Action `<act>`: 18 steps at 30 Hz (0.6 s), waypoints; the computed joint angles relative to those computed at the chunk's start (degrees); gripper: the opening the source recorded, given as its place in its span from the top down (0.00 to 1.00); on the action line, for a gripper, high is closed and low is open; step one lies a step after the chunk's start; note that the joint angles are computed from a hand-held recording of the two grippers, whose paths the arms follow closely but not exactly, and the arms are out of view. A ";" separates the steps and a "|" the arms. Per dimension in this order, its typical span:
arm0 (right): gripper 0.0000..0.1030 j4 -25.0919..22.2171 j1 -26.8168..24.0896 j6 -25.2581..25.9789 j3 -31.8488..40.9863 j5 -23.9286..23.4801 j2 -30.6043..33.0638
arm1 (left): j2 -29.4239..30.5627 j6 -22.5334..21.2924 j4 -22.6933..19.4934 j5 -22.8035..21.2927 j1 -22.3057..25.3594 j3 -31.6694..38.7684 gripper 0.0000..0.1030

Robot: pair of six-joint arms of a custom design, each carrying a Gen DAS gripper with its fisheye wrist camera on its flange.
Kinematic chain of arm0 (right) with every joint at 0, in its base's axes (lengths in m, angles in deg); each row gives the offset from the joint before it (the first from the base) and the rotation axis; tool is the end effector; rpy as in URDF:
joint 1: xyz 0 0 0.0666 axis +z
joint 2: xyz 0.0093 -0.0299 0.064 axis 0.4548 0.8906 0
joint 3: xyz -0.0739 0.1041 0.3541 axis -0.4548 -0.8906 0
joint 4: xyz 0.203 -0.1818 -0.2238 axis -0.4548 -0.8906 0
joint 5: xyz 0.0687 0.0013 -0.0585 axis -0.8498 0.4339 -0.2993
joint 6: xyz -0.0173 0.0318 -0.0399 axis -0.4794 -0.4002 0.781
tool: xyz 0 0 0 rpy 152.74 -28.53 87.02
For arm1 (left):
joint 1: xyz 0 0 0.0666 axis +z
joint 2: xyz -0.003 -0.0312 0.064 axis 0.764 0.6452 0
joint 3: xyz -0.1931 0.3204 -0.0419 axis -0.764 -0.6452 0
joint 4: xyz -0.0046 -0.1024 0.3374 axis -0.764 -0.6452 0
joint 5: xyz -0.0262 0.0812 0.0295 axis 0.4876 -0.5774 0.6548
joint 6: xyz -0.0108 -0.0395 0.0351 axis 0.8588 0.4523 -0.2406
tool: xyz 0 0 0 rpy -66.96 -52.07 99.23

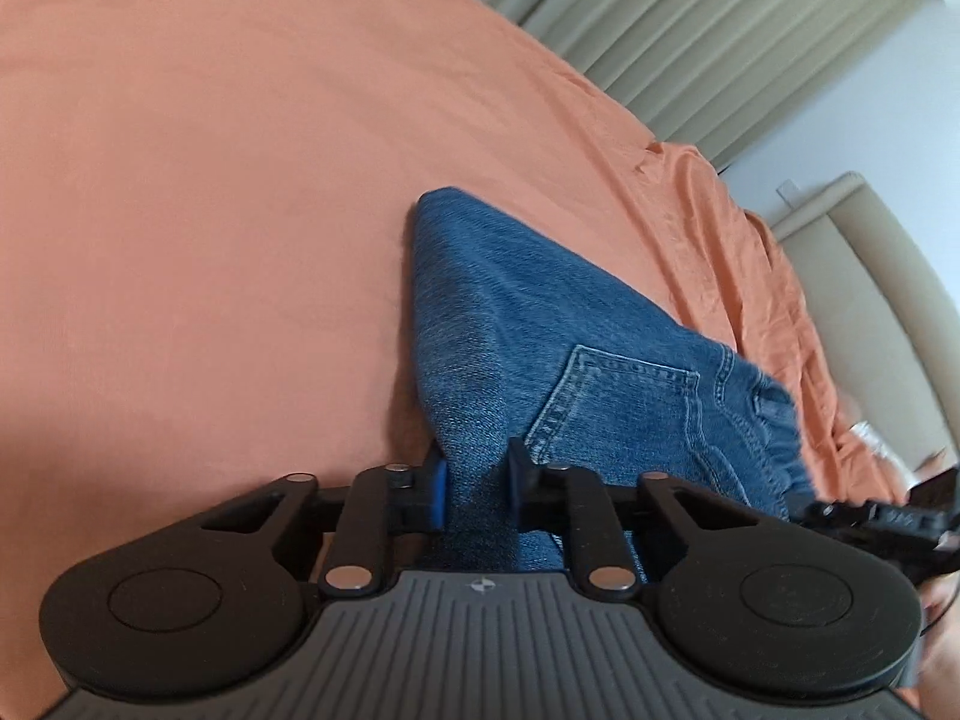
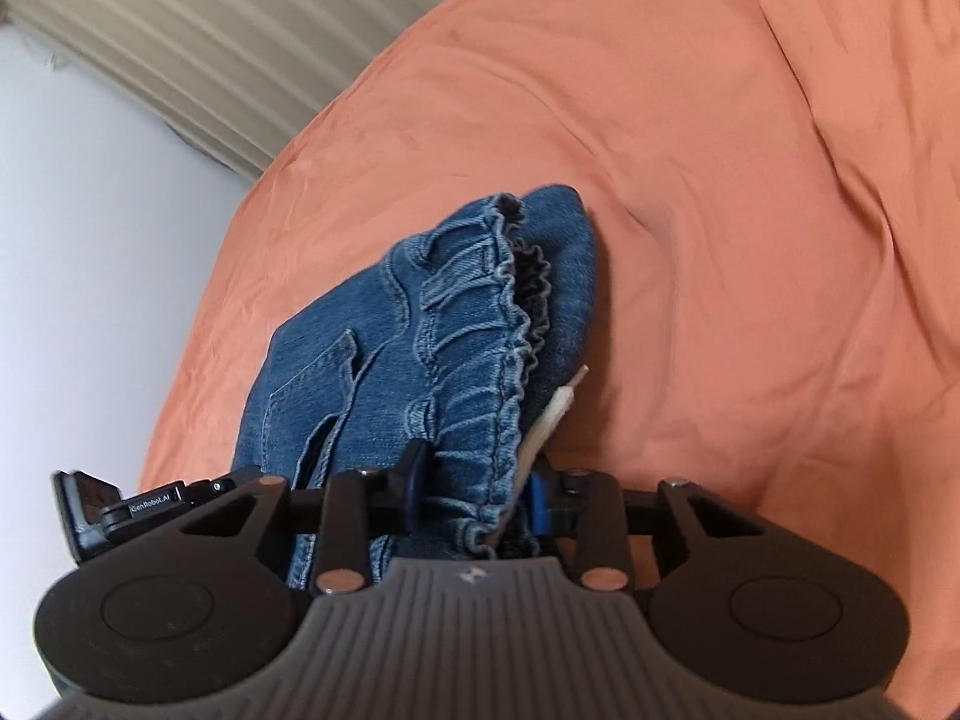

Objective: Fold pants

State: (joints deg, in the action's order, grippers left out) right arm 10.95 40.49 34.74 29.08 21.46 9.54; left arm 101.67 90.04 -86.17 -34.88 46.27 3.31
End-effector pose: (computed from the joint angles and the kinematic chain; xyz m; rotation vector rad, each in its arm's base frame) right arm 0.3605 0.0943 0.3029 0.5067 2.3558 0.7639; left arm 0.4370 -0.0488 0.2946 0.1944 2.4397 -0.8726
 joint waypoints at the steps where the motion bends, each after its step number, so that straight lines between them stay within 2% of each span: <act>1: 0.74 -1.56 0.55 0.77 0.99 1.17 -0.16 | -0.50 -0.40 0.06 -0.35 -0.01 -0.23 0.83; 6: 0.77 -9.77 3.92 4.52 7.27 6.35 -0.44 | -2.21 -0.98 0.07 1.20 1.09 -0.86 0.86; 11: 0.79 -15.56 7.80 6.70 13.65 10.81 -0.10 | -5.16 -1.35 0.49 2.06 2.90 -1.97 0.87; 15: 0.79 -18.76 11.08 8.96 18.53 12.80 1.49 | -7.34 -1.53 -0.88 4.36 6.47 -2.40 0.87; 18: 0.80 -18.29 13.27 9.33 21.10 13.40 3.38 | -8.77 -0.56 -0.75 5.53 9.43 -2.83 0.87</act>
State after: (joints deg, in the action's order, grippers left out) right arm -7.34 53.77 44.08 50.18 34.87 12.91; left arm 92.90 89.48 -86.92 -29.35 55.70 0.48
